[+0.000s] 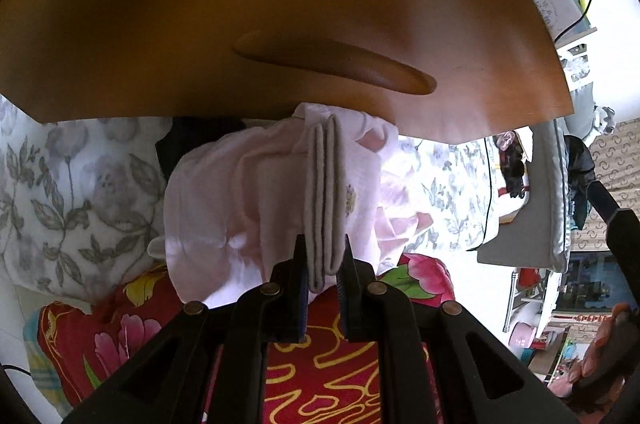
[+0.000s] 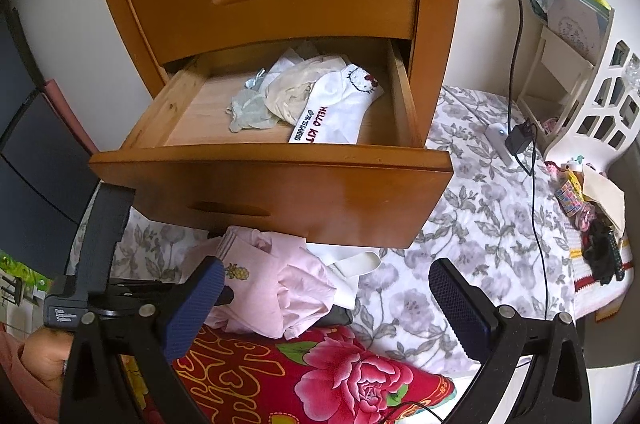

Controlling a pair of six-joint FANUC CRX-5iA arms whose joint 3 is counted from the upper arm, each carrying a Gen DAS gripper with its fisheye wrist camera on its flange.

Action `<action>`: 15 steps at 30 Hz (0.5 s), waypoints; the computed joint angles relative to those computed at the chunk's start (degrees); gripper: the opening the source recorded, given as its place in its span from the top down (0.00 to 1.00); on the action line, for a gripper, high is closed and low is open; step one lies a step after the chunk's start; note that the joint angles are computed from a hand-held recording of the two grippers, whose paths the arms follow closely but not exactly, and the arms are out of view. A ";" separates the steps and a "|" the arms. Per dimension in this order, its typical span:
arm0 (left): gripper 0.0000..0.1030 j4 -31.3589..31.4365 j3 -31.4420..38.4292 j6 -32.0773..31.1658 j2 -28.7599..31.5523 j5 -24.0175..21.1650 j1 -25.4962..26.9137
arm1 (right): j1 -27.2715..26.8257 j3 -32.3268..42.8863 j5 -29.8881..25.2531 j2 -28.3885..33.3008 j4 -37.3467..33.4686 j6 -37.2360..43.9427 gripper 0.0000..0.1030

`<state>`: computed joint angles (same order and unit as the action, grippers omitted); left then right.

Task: Take underwear out of drawer
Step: 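Carry the pink hat over the red cushion and lower it, then open the left gripper to release the pink hat onto the cushion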

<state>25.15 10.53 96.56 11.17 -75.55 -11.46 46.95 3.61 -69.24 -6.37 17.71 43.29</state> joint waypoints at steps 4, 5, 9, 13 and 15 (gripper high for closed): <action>0.88 0.10 0.09 0.31 0.07 -0.17 -0.01 | 0.20 0.26 -0.17 0.19 0.05 0.08 0.00; 0.88 0.08 0.25 0.41 0.05 -0.30 0.00 | 0.20 0.26 -0.17 0.19 0.05 0.08 0.00; 0.88 -0.08 0.42 0.44 -0.17 -0.44 -0.08 | 0.38 0.19 -0.14 0.09 0.37 -0.22 0.00; 0.88 1.19 0.22 -0.41 -0.89 -0.25 0.33 | 0.51 0.01 0.04 -0.36 0.95 -0.56 0.00; 0.88 1.19 0.88 -0.45 -1.35 -0.23 0.32 | 0.60 -0.28 0.34 -0.75 1.40 -1.02 0.00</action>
<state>26.34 11.41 96.11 9.82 -75.78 -11.13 47.56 3.33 -68.90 -7.12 19.11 42.27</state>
